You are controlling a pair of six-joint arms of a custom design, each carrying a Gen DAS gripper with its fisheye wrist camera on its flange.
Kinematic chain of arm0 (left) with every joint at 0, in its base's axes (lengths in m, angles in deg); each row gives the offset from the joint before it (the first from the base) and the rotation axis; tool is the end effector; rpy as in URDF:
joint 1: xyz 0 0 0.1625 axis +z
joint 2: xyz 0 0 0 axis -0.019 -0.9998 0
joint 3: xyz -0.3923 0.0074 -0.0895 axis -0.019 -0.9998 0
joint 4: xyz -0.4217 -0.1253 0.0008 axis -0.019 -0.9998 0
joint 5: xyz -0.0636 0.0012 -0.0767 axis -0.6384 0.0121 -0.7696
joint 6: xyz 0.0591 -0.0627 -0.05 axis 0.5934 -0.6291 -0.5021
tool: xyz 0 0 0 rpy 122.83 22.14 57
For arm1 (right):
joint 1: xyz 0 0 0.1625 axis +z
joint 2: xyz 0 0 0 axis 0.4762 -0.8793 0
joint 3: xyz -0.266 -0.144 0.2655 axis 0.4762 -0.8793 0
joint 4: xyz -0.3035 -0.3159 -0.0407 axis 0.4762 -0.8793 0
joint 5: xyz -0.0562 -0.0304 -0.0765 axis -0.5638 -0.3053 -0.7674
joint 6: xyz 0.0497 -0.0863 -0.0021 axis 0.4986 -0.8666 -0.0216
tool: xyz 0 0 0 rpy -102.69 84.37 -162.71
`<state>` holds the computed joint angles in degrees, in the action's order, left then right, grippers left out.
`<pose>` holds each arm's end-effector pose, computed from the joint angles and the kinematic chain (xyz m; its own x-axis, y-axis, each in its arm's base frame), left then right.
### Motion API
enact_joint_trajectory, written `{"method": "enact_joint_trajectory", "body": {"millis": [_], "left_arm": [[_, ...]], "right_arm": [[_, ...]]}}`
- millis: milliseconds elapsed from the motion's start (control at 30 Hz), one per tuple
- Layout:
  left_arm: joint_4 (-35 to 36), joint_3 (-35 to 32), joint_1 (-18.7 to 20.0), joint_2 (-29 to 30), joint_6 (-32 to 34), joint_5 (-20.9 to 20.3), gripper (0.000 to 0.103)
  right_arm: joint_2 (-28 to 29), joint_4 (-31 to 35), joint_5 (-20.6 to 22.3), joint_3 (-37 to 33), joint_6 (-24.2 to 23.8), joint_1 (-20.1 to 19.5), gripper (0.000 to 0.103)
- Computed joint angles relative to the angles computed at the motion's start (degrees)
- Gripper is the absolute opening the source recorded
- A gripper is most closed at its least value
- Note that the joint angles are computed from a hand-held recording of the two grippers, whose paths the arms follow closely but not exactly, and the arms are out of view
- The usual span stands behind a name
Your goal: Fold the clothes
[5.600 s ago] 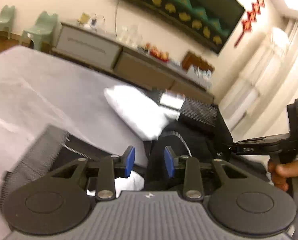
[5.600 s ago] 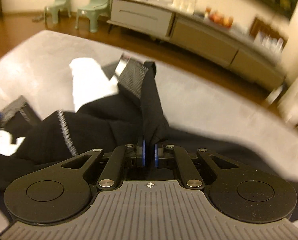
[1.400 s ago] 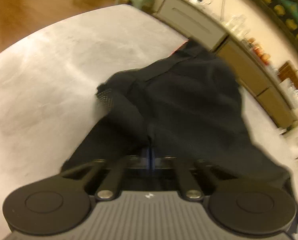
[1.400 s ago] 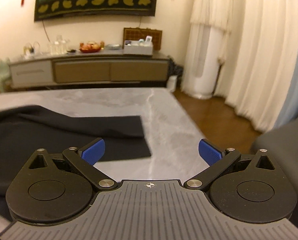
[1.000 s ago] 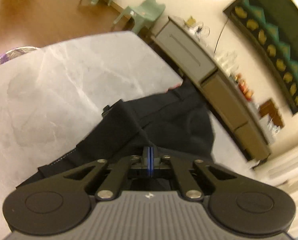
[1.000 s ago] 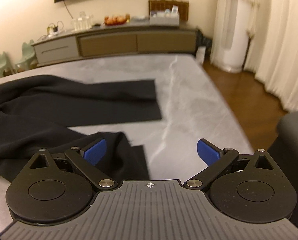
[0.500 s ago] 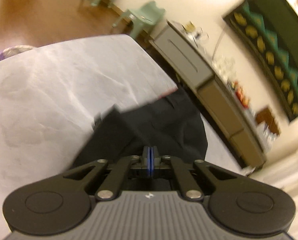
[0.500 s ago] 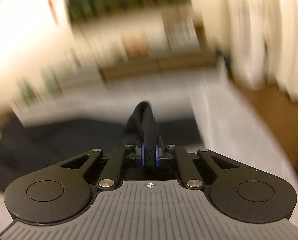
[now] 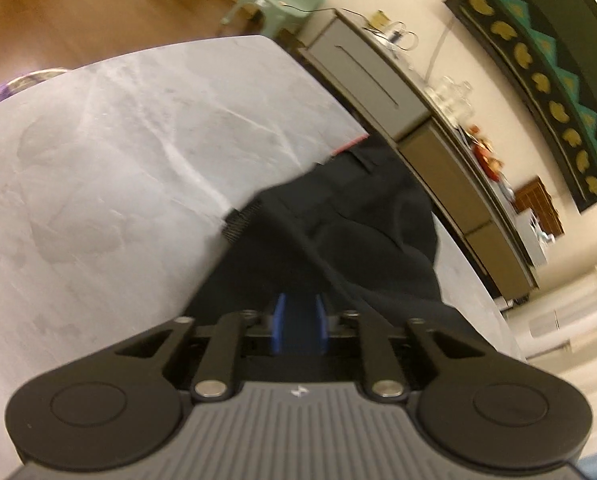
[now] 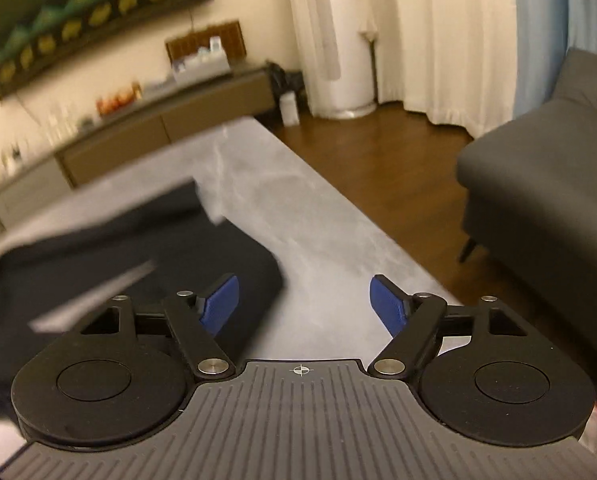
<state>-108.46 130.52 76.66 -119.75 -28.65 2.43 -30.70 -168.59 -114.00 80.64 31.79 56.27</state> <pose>0.0877 -0.4543 0.4921 -0.8368 -0.5449 -0.0531 -0.2429 0.4565 -0.8559 0.0448 -0.4880 0.2595 -0.7985 0.2991 0.5225 -0.3159 0.5307 -0.7865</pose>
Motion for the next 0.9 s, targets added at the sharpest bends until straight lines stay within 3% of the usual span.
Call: {"method": "enact_joint_trajectory", "body": {"millis": [33, 100, 267, 400, 500, 633, 667, 733, 767, 833, 900], "left_arm": [[-0.19, 0.18, 0.02, -0.20, -0.07, -0.29, 0.022], [-0.73, 0.46, 0.37, -0.53, -0.28, -1.03, 0.036], [-3.56, 0.57, 3.11, -0.73, -1.60, -5.89, 0.044], [-6.23, -0.03, 5.17, 0.95, -2.42, -11.82, 0.050], [-6.03, -1.41, 5.36, 4.06, -0.97, -12.61, 0.055], [-4.77, -5.47, 6.33, 10.75, -1.95, -11.48, 0.054], [-4.62, -6.72, 6.50, 12.55, -2.12, -10.84, 0.053], [-4.32, -9.28, 6.33, 15.86, 0.90, -9.17, 0.011], [-5.44, -9.42, 5.84, 15.99, 2.19, -9.67, 0.000], [-11.29, -7.53, 4.04, 13.84, 5.81, -13.04, 0.000], [-21.42, -1.24, -2.95, 6.54, 15.61, -12.73, 0.000]], "right_arm": [[0.82, -0.37, 1.05, -0.42, 0.04, 0.59, 0.083], [2.39, -0.73, 3.23, -1.24, -0.31, 1.78, 0.088], [6.08, 1.90, 5.93, -3.16, -1.12, 5.12, 0.094], [8.70, 5.63, 4.83, -5.39, -0.82, 7.33, 0.094], [9.75, 7.42, 4.88, -6.39, -0.12, 8.36, 0.094], [10.83, 9.03, 4.55, -7.27, 0.13, 9.23, 0.095], [11.30, 9.63, 4.36, -7.78, 0.27, 9.38, 0.095], [12.25, 10.84, 3.95, -8.83, 0.65, 9.69, 0.095], [12.75, 11.45, 3.69, -9.37, 0.78, 9.83, 0.095], [13.38, 11.87, 3.14, -10.05, 0.64, 9.75, 0.095], [13.21, 11.80, 3.14, -9.94, 0.47, 9.54, 0.095]]}}
